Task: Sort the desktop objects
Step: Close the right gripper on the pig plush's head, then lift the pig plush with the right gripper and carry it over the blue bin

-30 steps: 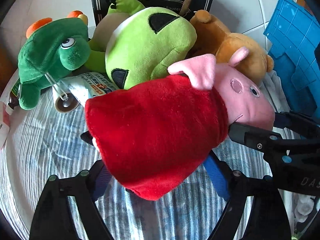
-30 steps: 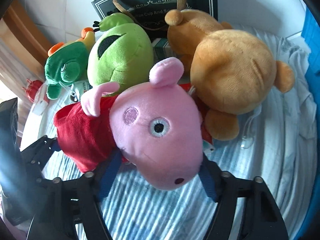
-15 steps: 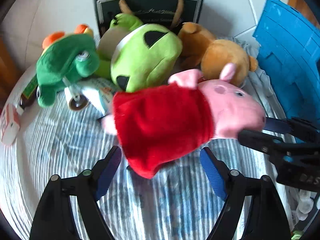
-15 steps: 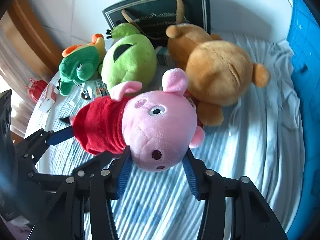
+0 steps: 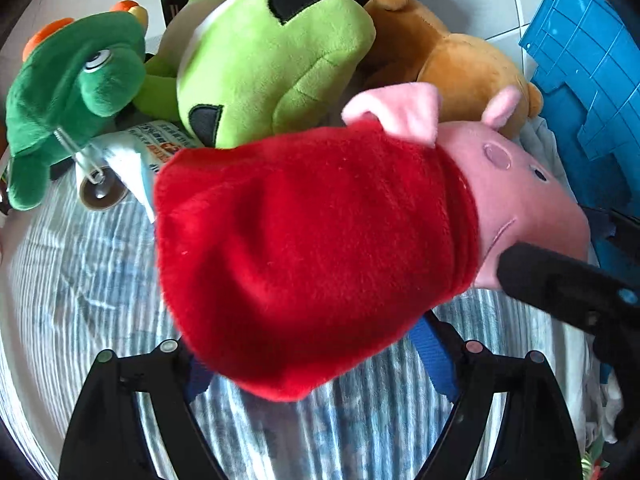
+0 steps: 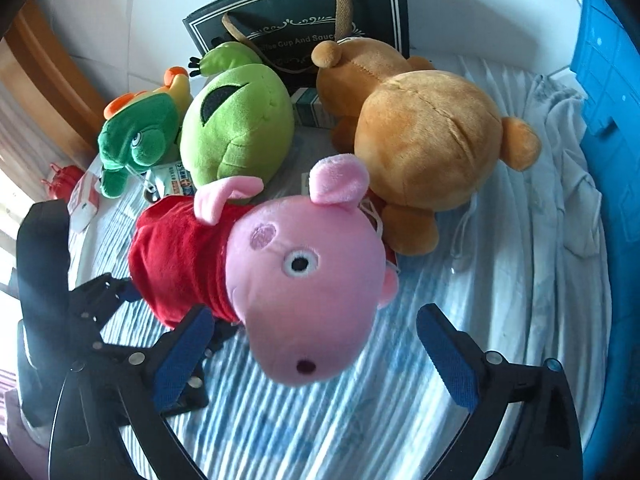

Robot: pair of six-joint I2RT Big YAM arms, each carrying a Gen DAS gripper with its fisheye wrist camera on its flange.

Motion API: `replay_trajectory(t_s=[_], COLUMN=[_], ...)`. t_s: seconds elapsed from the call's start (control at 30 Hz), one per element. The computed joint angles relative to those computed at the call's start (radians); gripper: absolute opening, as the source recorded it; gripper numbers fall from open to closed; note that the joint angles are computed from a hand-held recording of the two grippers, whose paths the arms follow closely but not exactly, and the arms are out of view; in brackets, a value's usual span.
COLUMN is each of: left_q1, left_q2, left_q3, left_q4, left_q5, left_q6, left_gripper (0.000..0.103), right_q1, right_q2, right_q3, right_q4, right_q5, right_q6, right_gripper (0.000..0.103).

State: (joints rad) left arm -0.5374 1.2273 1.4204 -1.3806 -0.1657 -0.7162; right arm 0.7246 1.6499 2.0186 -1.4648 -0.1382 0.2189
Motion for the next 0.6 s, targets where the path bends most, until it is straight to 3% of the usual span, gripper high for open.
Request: replay_trajectory(t_s=[0.03,0.13,0.37,0.6], left_q1=[-0.001,-0.011,-0.079,-0.211], left_q2=[-0.005,-0.021,-0.049,-0.016], left_q3=[-0.003,-0.003,0.075,0.308], left_q4=[0.013,0.024,-0.036,-0.139], left_q5=[-0.009,-0.037,-0.144,-0.294], left_q6=[0.004,0.015,0.001,0.002], left_gripper=[0.079,0.072,0.072,0.072], right_q1=[0.003,0.008,0.019,0.028], right_q2=[0.012,0.015,-0.046,-0.137], right_q3=[0.008,0.004,-0.010,0.049], right_q4=[-0.004,0.015,0.058,0.064], right_q5=[0.006,0.003,0.023,0.077], right_q6=[0.002,-0.002,-0.019,0.016], right_gripper=[0.103,0.066,0.062,0.062])
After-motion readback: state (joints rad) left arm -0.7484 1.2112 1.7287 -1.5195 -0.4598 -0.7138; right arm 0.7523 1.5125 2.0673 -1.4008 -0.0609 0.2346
